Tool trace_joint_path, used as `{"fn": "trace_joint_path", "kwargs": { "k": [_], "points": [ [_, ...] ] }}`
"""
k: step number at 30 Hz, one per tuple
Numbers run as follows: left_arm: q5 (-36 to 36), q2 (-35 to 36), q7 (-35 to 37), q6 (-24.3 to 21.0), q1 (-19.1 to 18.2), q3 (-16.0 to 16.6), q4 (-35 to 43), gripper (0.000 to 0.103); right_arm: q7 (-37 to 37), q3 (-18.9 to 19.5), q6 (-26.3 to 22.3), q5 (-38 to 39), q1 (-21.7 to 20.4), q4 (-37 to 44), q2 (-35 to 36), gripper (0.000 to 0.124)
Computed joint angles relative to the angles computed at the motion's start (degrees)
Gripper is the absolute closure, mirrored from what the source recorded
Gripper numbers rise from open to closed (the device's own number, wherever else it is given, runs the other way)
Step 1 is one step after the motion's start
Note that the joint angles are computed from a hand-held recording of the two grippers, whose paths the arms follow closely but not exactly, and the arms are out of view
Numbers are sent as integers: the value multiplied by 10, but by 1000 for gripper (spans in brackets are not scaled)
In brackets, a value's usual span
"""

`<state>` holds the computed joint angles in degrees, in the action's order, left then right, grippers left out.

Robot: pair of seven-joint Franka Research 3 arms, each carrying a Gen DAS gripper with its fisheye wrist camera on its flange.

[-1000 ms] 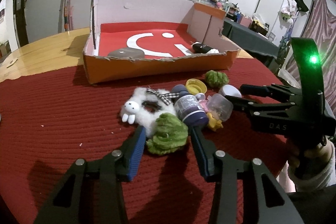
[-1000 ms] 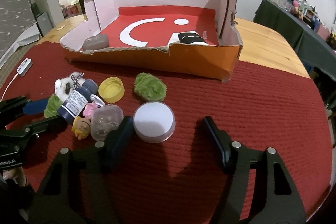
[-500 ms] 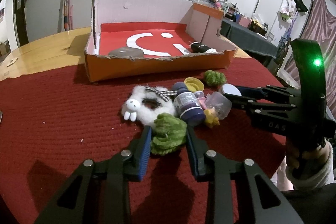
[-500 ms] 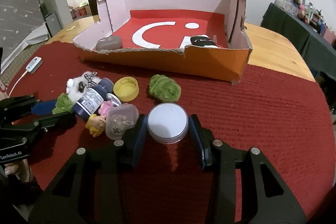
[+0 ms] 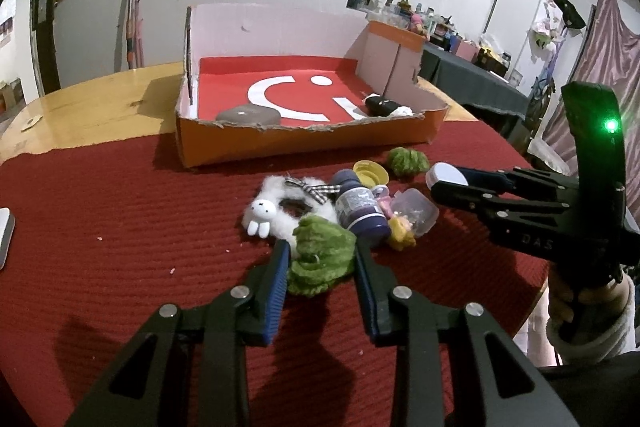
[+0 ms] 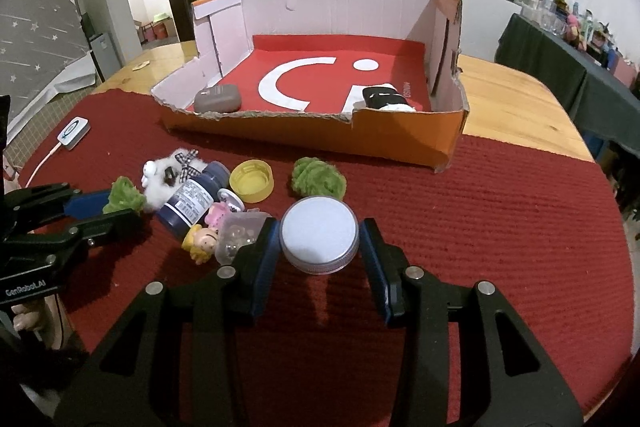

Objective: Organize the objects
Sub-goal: 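Close left tool on green pompom while right tool grasps white round container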

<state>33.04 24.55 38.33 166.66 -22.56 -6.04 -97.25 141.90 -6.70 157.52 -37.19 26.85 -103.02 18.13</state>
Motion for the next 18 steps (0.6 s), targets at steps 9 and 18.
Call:
{"fn": "trace_joint_path", "kwargs": {
  "k": [9,18],
  "points": [
    [-1,0,2,1,1,1,-1,70,12,-2,-3,-7,1,-3,-2,85],
    [-19,-3,26,13,19,-16,5,70,7,3,20,-3,-9,-6,-9,85]
  ]
}}
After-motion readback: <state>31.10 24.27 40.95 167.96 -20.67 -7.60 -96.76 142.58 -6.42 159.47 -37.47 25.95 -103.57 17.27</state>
